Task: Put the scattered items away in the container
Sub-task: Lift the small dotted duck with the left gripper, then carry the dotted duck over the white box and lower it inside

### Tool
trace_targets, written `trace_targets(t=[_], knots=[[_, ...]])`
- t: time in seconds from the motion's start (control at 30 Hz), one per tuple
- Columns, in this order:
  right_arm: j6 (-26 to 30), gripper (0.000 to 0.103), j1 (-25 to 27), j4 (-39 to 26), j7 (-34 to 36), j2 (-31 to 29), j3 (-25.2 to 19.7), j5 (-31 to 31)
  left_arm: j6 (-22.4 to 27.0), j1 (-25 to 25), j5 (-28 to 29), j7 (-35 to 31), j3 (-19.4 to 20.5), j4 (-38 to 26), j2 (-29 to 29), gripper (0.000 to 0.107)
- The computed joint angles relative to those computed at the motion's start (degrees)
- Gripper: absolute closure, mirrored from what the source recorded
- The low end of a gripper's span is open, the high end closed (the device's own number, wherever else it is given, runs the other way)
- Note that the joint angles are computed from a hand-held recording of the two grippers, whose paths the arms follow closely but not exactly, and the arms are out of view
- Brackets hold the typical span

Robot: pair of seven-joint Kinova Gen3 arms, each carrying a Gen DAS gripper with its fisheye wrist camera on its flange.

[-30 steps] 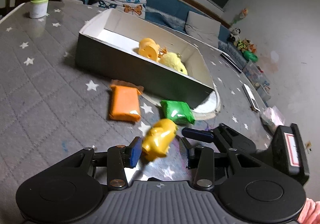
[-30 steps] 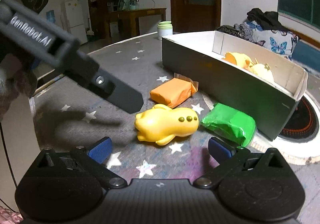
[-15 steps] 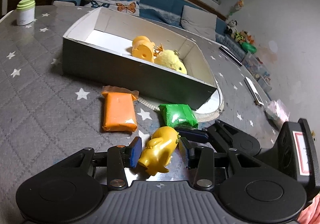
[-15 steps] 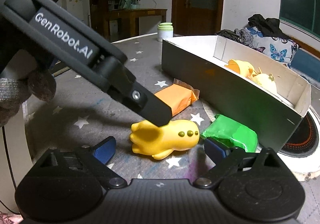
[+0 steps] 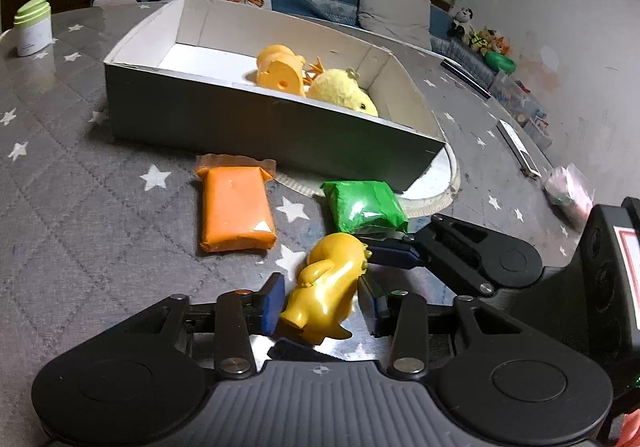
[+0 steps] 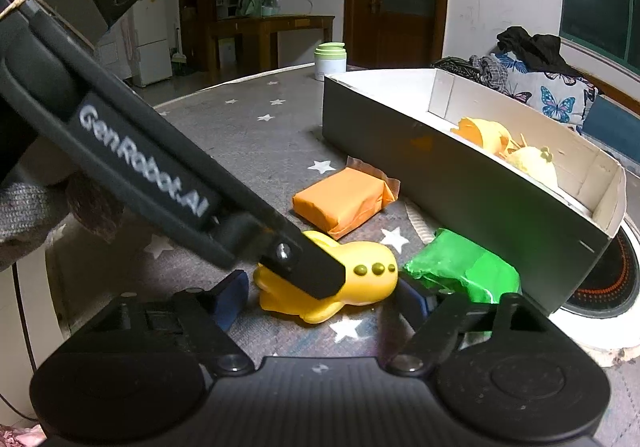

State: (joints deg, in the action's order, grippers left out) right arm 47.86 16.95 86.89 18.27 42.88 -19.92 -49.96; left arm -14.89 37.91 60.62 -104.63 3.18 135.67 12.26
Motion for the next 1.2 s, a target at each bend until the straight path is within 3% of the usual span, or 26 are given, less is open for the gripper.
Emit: trace_targets(t=[0.27, 0.7, 0.97, 1.2], knots=[[-0.1, 0.031, -0.1, -0.3, -0.6, -0.1, 0.3, 0.0, 0.1, 1.2, 4.0, -3.6, -0.4, -0.4, -0.2, 0.068], [0.5, 0.032, 0.1, 0.0, -0.5, -0.5, 0.3, 0.5, -1.2, -0.2, 9.6, -7.9, 2.6, -0.1, -1.3, 0.068], [1.7, 0.032, 0.3, -0.6, 0.9, -2.0, 0.3, -0.4, -3.6, -2.2, 22.5, -21.7, 6.4, -1.5, -4.5, 0.068], [5.3, 0.032, -1.6, -6.6, -0.8, -2.1, 1.4, 0.6, -2.7, -7.9, 26.3, -29.0, 8.9, -3.1, -7.6, 0.069]])
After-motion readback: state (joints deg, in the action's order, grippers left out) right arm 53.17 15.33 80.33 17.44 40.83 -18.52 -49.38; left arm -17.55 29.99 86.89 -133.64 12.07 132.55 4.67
